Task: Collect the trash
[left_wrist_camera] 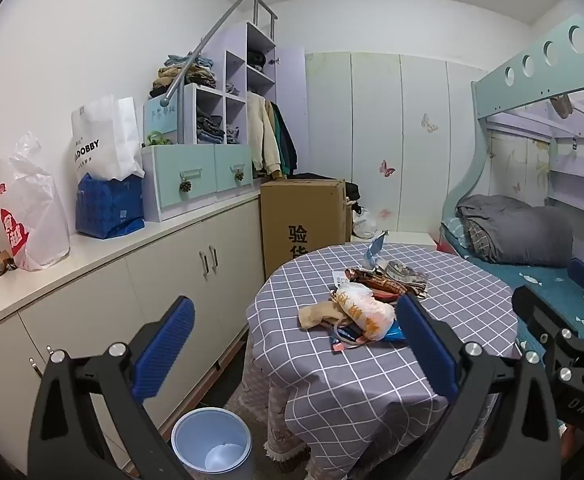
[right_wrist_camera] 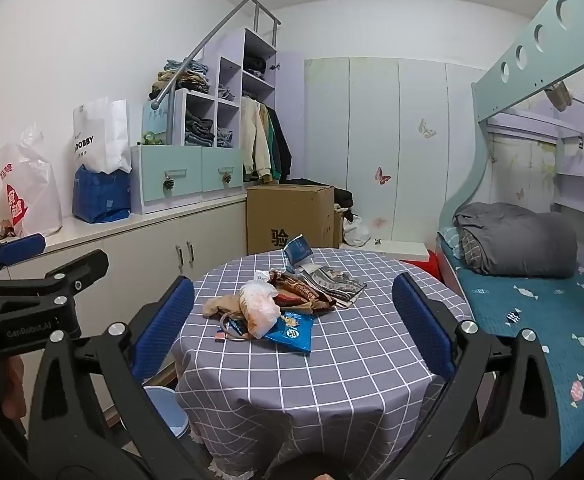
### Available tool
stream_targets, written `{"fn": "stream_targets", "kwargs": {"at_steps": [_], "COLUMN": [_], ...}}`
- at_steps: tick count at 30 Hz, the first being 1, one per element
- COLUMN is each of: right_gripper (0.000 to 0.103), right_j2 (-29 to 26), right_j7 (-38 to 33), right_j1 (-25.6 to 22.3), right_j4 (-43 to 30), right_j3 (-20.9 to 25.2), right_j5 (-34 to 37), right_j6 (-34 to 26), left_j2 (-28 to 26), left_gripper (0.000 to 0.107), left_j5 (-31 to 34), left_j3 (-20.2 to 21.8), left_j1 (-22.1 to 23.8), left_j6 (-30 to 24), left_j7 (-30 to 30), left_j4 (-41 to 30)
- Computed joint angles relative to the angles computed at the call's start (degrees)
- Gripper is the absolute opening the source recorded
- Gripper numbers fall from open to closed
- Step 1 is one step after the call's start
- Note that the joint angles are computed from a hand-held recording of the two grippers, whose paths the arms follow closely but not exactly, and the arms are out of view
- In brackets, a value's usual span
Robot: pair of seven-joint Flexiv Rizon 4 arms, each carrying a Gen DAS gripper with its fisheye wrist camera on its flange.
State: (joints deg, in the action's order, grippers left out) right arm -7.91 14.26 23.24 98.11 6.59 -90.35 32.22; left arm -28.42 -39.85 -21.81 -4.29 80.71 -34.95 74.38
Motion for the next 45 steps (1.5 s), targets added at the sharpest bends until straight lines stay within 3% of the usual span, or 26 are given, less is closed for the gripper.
{"fn": "stream_targets", "kwargs": {"at_steps": [7, 45], "right_gripper": [0.097, 0.097], "right_j2": [0.2, -0.5], "right_j7": [0.7, 2.1], "right_j1": [-0.2, -0.1], "right_j4": [0.3, 1.2], "right_j3": [0.0, -0.2], "right_j5": [-0.6, -0.4], "right_j6": [0.2, 1.0], "left_j2": [-0.3, 0.2], "left_gripper": [0.099, 0.099], "left_j5": [0.9, -1.5], "left_j3": [0.9, -1.5], "left_j1": [-0.6, 0.7], "left_j6": [-0.6, 1.3], "left_j7": [-1.7, 1.2], "left_j4": [-0.6, 1.6]}}
